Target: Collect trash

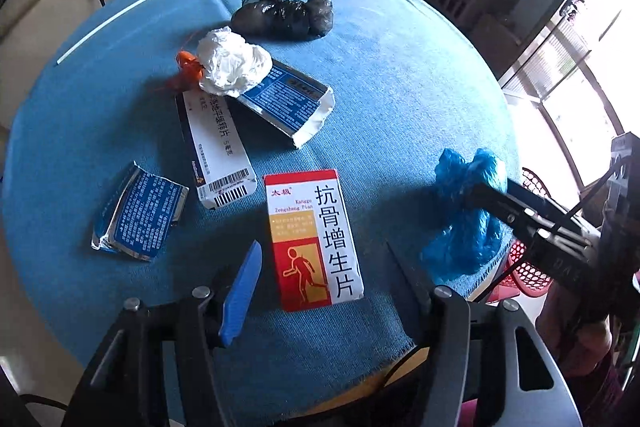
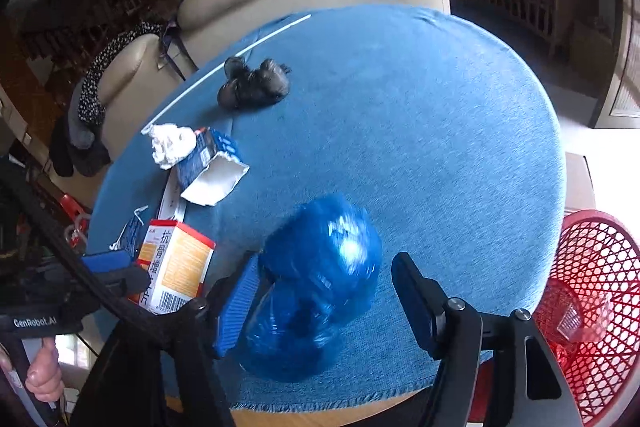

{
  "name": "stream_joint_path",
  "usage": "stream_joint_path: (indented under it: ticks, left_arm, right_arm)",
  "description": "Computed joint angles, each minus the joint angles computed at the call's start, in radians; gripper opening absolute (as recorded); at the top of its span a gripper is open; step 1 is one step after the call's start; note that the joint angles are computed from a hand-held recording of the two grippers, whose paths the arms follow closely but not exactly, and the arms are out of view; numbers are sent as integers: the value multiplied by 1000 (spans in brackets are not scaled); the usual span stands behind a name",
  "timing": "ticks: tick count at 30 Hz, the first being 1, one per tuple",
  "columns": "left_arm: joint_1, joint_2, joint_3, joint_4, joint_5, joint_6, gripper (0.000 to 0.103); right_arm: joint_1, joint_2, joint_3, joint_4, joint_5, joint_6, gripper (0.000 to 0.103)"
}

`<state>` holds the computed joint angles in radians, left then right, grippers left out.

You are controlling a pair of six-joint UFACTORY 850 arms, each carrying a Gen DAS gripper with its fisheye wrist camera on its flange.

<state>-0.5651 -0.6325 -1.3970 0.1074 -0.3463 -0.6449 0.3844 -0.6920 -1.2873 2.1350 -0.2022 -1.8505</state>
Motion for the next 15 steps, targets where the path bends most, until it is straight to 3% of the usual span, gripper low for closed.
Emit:
stream_joint_path:
  ticks: [3,6,10,13,14,15]
  left_arm:
    - [2,-3,6,2,-6,-17,63]
    - [8,-8,14,6,2,-45,63]
    - [7,-5,29,46,22,-100,63]
    - [4,2,42,65,49,-114,55]
    - [5,8,50,49,63,-96,47]
    - [5,9,50,64,64,-108,47]
  right_arm:
    - [-5,9,11,25,-2,-22,73]
    - [-29,14,27,-117,-79,143,73]
    - [-41,12,32,-181,-127,245,73]
    - [-35,-6,7,-257,-96,358,73]
    - [-37,-14,-1,-276,-100,392,73]
    - [-39,-21,-7,-293,-109,420,72]
